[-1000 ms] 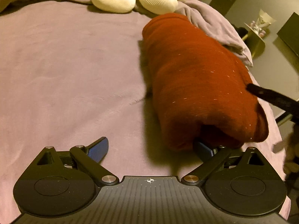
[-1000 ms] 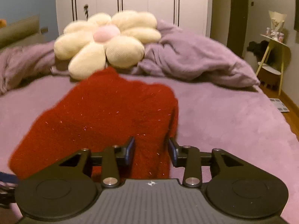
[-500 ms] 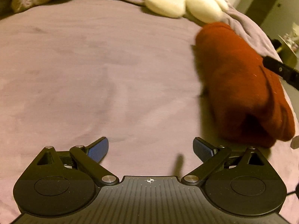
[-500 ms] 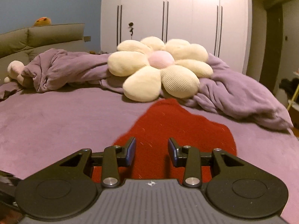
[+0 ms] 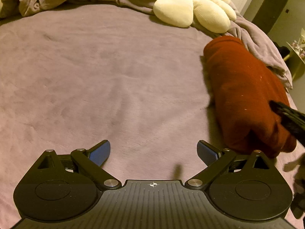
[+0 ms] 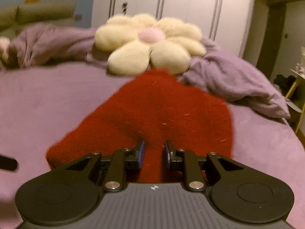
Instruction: Fold small clothes
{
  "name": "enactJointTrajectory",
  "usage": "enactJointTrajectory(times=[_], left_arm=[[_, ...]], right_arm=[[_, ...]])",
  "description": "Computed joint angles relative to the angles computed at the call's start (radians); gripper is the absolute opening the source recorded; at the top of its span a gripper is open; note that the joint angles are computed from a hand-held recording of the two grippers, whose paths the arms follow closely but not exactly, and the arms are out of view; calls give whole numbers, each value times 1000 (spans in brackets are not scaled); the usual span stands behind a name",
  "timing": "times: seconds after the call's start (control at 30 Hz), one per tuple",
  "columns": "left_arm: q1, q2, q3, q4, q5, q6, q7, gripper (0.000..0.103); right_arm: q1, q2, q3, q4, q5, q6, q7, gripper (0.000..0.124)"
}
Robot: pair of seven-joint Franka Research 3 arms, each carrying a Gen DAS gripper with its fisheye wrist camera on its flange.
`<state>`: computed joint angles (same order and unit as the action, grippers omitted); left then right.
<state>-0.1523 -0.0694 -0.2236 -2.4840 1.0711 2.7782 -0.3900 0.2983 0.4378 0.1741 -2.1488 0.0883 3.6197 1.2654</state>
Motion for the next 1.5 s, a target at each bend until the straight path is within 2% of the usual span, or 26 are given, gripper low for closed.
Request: enactJointTrajectory(times=[0.07,0.17,0.23,0.37,0.53,0.57,0.67,0.73,0.77,0.83,0.87,0.9,0.93,1.0,1.03,1.07,1.1,1.13,1.2,1.3,1.4,1.43,1.5], left_arm=[[-2,3,-1,2,-7,-5,10,100],[-6,21,2,17,-29,-7,31,101],[-10,28,4,22,-31,-1,34,101],[-17,14,3,14,-39,-5,59,101],[-6,-17,3,-4,-40,-8,73,101],[0,-21,4,-6,-30,2,70,101],[19,-19,4,15,22,16,54,101],[24,1,6,53,33,15,68,101],[25,16,8,78,40,14,72,101],[23,54,14,140,73,15,71,101],[18,78,17,180,80,5,81,101],[9,101,21,221,92,-11,91,101],[1,128,26,263,104,-21,106,101],[-15,199,40,360,93,-28,166,101],[-24,233,51,403,81,-32,185,101],[-37,270,64,448,85,-39,179,101],[-51,314,76,501,74,-54,185,101],[-63,351,86,543,57,-63,197,101],[-79,433,103,631,17,-59,250,101],[-122,520,148,728,21,-41,243,103],[-145,586,167,803,-35,-40,302,103],[-153,606,174,823,-50,-41,324,103],[-184,636,204,849,-62,-46,316,103]], right_arm=[[15,-21,-23,-42,40,45,-6,24],[42,-14,-60,-60,83,35,-48,24],[132,13,-129,-37,175,47,-179,24],[121,79,-125,53,193,19,-258,23],[-14,68,-25,48,64,-13,-217,23],[-70,53,17,30,8,-22,-180,23],[-310,6,200,-17,-218,-59,25,25],[-414,-2,279,-23,-300,-56,156,32],[-419,-6,281,-19,-299,-54,194,39],[-419,8,280,23,-308,-68,256,39],[-411,22,276,58,-318,-95,273,39],[-371,37,245,105,-306,-128,271,38],[-316,51,203,148,-280,-156,253,38],[-230,104,143,263,-233,-235,205,29],[-171,129,93,323,-196,-283,190,26],[-138,159,70,380,-156,-323,170,24],[-137,195,75,438,-154,-363,176,22],[-107,221,45,483,-135,-392,174,21],[-2,264,-83,553,-107,-426,187,19],[44,319,-163,620,-56,-443,205,16],[-23,356,-95,656,6,-437,162,16],[-18,363,-101,661,17,-428,152,16],[27,382,-156,676,35,-404,140,16]])
